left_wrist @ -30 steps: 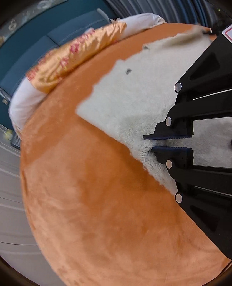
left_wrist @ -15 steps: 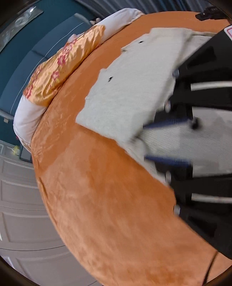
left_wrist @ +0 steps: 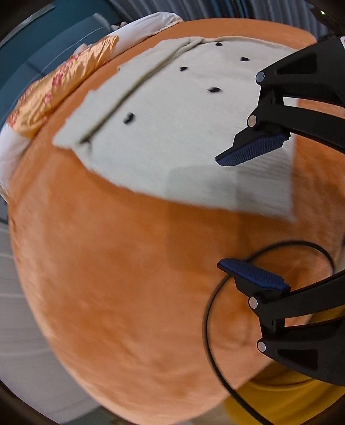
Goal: Fold small clothes
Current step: 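Open both grippers and lift them off the folded sleeves, then grasp the sweater hem with both grippers and lift it toward the collar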
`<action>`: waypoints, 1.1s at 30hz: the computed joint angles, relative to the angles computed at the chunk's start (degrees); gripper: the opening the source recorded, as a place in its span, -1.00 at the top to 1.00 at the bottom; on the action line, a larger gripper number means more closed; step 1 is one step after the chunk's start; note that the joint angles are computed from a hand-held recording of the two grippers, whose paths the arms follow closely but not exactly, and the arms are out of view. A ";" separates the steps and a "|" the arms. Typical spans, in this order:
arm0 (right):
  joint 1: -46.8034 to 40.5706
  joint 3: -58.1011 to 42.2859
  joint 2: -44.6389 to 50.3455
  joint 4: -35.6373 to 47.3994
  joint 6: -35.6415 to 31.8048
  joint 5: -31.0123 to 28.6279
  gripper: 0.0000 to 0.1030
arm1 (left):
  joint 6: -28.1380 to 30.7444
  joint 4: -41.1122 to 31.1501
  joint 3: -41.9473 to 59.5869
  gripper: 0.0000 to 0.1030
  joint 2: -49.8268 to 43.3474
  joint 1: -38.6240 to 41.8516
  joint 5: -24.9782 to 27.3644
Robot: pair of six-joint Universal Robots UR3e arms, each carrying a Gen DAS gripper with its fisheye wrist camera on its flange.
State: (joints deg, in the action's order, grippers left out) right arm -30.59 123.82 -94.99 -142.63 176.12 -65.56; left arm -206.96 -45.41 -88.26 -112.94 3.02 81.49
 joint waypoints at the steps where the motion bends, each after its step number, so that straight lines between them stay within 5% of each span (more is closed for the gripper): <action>1: -0.33 1.12 -0.57 0.14 0.10 0.49 -0.11 | 0.00 1.46 -2.43 -0.35 1.27 0.25 -0.54; 14: 0.67 -0.04 7.33 -6.19 9.35 6.26 -0.26 | 0.51 3.10 -1.59 -0.36 -0.57 -1.97 -4.49; 18: 2.31 -0.25 7.65 -7.85 9.76 5.78 -0.10 | 2.28 0.21 1.73 -0.33 -2.14 -2.49 -4.61; 20: 3.22 -0.74 8.08 -8.24 10.57 5.24 0.13 | 2.80 0.06 2.63 -0.02 -2.58 -2.58 -4.58; 22: 3.57 -1.24 7.84 -8.37 10.92 5.71 0.67 | 3.38 -2.01 4.26 0.57 -2.97 -2.21 -5.15; 24: 3.73 -1.38 6.79 -8.71 11.03 5.92 0.88 | 3.95 -2.67 4.22 0.86 -2.25 -1.38 -6.45; 33: -1.48 -0.61 -8.61 1.57 3.51 8.94 0.95 | 7.19 -2.03 -3.89 0.90 11.02 1.38 -11.09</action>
